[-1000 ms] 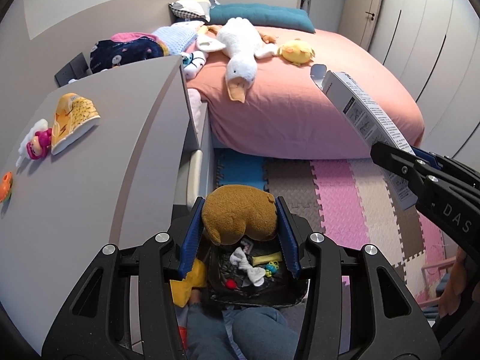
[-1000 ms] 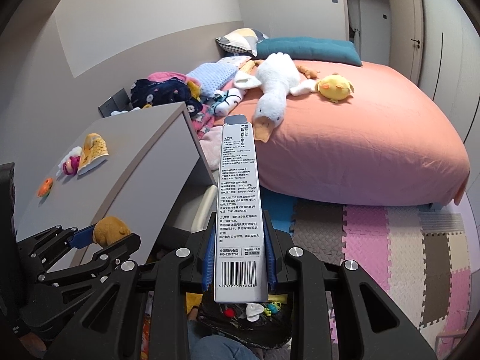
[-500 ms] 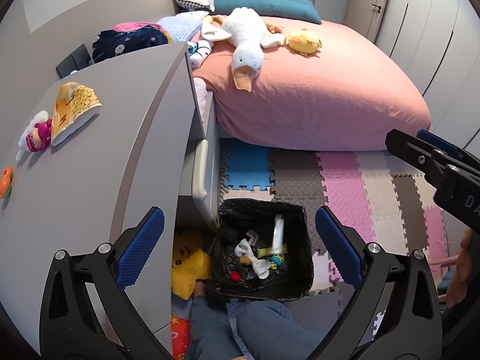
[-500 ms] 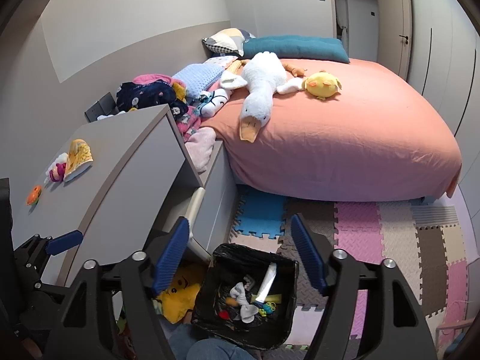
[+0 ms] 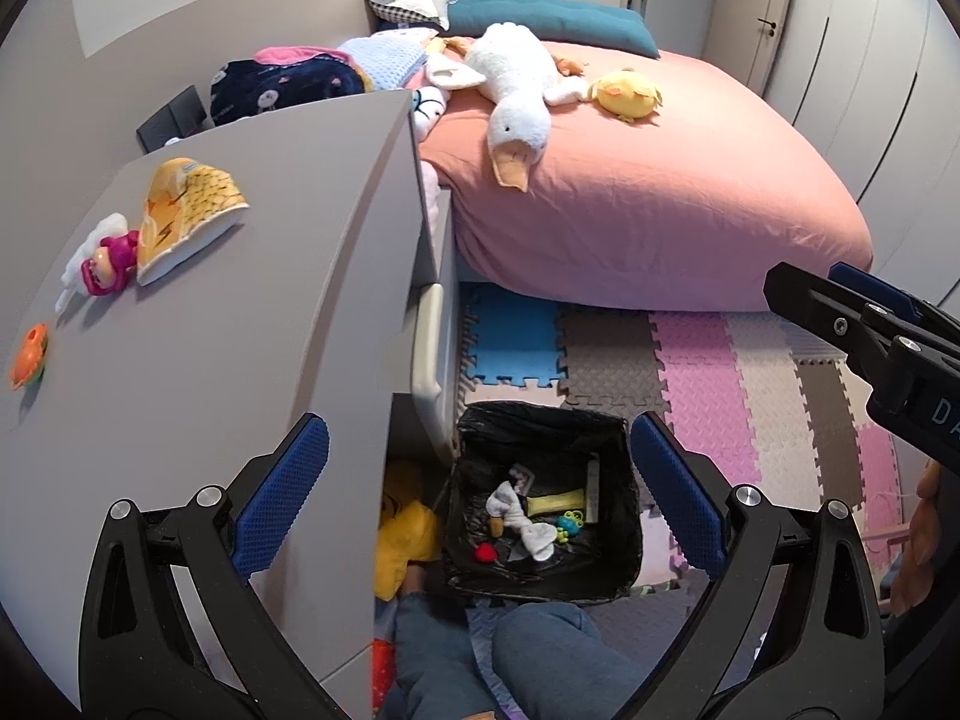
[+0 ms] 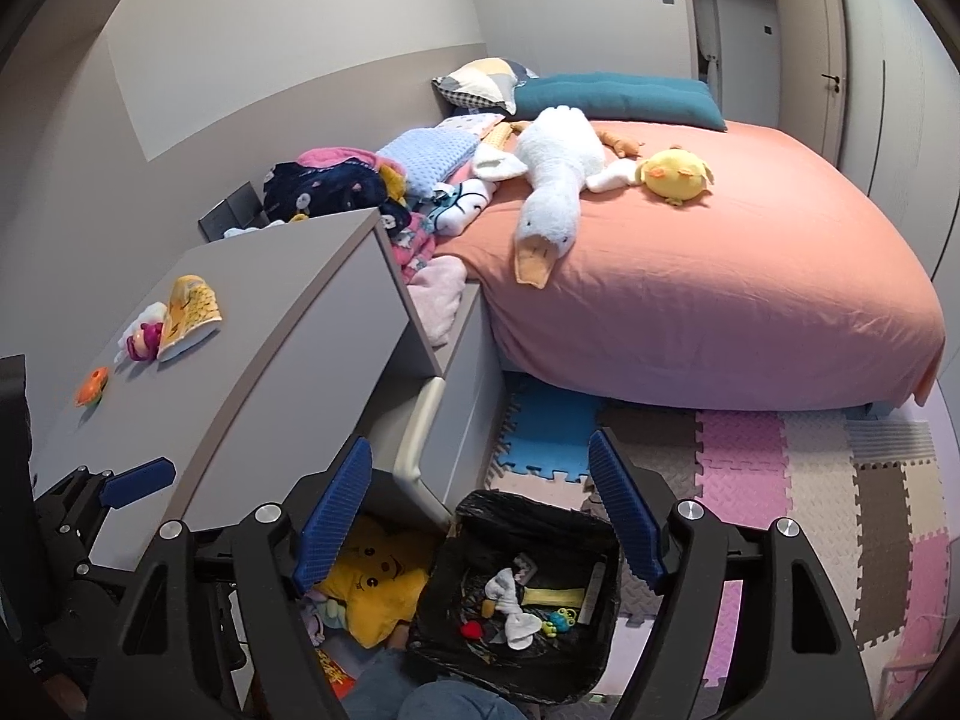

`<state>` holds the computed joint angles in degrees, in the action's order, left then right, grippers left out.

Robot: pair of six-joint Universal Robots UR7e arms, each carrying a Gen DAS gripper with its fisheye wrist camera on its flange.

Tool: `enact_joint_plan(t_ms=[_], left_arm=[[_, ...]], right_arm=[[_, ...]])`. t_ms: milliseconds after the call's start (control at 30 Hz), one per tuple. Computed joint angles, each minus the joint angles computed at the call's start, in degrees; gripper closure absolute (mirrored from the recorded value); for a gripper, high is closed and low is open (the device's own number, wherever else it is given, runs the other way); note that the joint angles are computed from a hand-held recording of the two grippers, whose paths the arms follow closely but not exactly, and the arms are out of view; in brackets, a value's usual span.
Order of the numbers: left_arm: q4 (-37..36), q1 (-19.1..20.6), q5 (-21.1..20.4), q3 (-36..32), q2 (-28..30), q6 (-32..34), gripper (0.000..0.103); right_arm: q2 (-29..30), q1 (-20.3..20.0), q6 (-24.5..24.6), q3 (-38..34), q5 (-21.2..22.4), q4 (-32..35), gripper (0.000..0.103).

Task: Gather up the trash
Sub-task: 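Move both open tools back over the desk toward the orange toy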

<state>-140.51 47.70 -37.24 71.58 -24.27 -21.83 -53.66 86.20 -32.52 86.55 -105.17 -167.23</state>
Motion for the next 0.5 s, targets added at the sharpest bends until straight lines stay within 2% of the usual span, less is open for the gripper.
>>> enact_joint_plan(t_ms=[500], left_arm=[[-1.30, 1.44, 3.53, 8.02, -6.95, -4.87, 0.006]], right_arm=[[3.08, 3.30, -0.93, -0.87, 2.26, 1.83, 0.027]])
